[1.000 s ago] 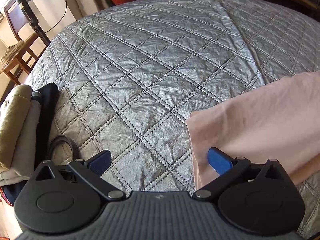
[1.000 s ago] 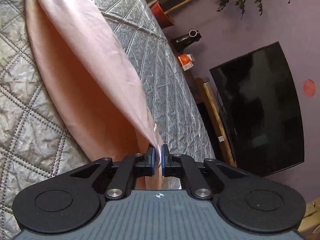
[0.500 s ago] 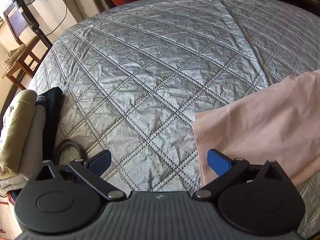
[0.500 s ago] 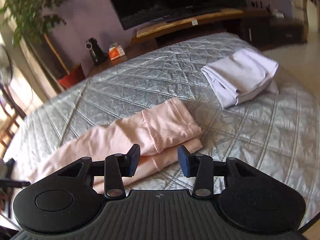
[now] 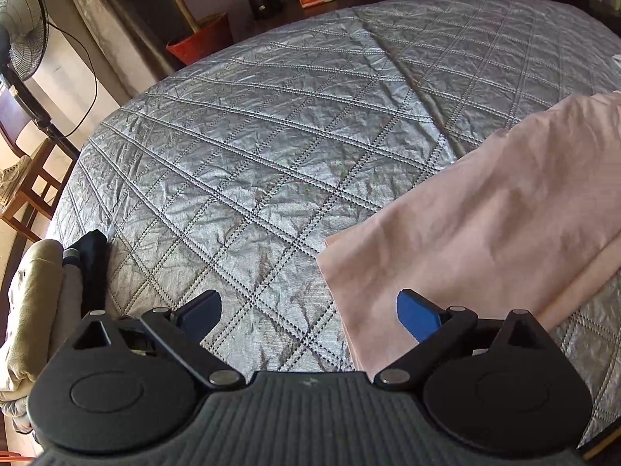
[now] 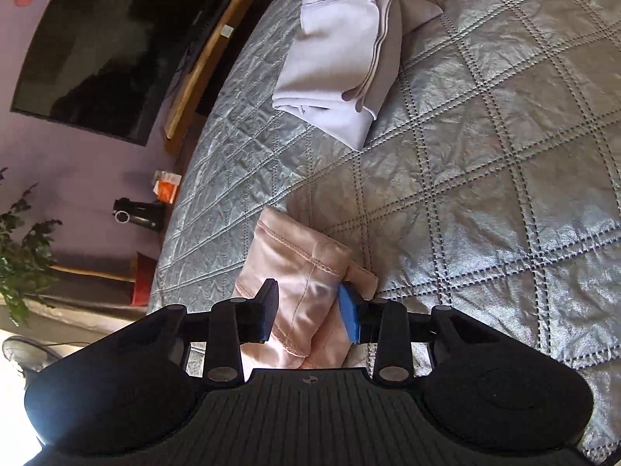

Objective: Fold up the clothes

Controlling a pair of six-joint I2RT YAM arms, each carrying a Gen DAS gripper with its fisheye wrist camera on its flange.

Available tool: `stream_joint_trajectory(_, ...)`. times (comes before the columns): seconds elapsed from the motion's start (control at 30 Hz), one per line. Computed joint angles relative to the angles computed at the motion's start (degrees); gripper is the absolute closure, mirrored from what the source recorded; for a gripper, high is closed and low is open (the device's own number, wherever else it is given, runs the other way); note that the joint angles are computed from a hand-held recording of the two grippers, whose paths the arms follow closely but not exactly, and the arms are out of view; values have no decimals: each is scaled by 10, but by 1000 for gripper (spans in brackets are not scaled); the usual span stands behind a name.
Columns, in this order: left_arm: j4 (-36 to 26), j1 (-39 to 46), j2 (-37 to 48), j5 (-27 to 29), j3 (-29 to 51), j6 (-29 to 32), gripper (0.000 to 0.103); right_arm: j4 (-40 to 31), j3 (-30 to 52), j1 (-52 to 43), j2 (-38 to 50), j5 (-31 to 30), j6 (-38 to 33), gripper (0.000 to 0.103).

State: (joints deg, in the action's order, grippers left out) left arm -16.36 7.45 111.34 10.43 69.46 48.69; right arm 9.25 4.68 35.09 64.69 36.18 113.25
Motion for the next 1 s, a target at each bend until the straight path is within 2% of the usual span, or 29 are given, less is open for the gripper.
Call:
stream_joint_trajectory(0.17,4,4,-1,4,-4,15,7,91,-13,-28,72,5,1,69)
stream_joint_trajectory(0.23,18,4,-9,8,-18,25,7,111,-10,-39,94,-3,-3,86)
stream_joint_trajectory(0.27,24,5,-12,9,-24,29,7,122,-9,-40,102,-3,-13,92)
stream_joint_trajectory(0.33,26,5,-15,10,-27,32,7,122,-6,-35,99,7,-27,93)
stream_joint_trajectory(0.4,21,6,-13,9,-24,31,7,86,-4,-6,55,38,-26,93)
stream_joint_trajectory(0.5,14,8,-9,8,-17,30,7,-45,24,36,-40,73,-44,93)
stream_joint_trajectory(0.6,6,9,-6,10,-9,28,7,-117,27,54,-79,79,-17,93)
stream_joint_trajectory(0.73,8,9,-7,8,-14,38,7,-102,-6,54,-45,43,34,93)
stream_joint_trajectory(0.77,9,10,-6,6,-14,39,7,-109,1,53,-30,33,13,93)
stream_joint_trajectory(0.87,10,12,-4,3,-11,35,7,-227,66,70,-32,41,-10,92)
stream_joint_trajectory(0.93,7,13,-3,5,-8,33,7,-265,85,107,-64,88,-20,92)
stream_joint_trajectory(1.0,6,12,-4,6,-9,35,7,-314,117,113,-53,77,-40,92)
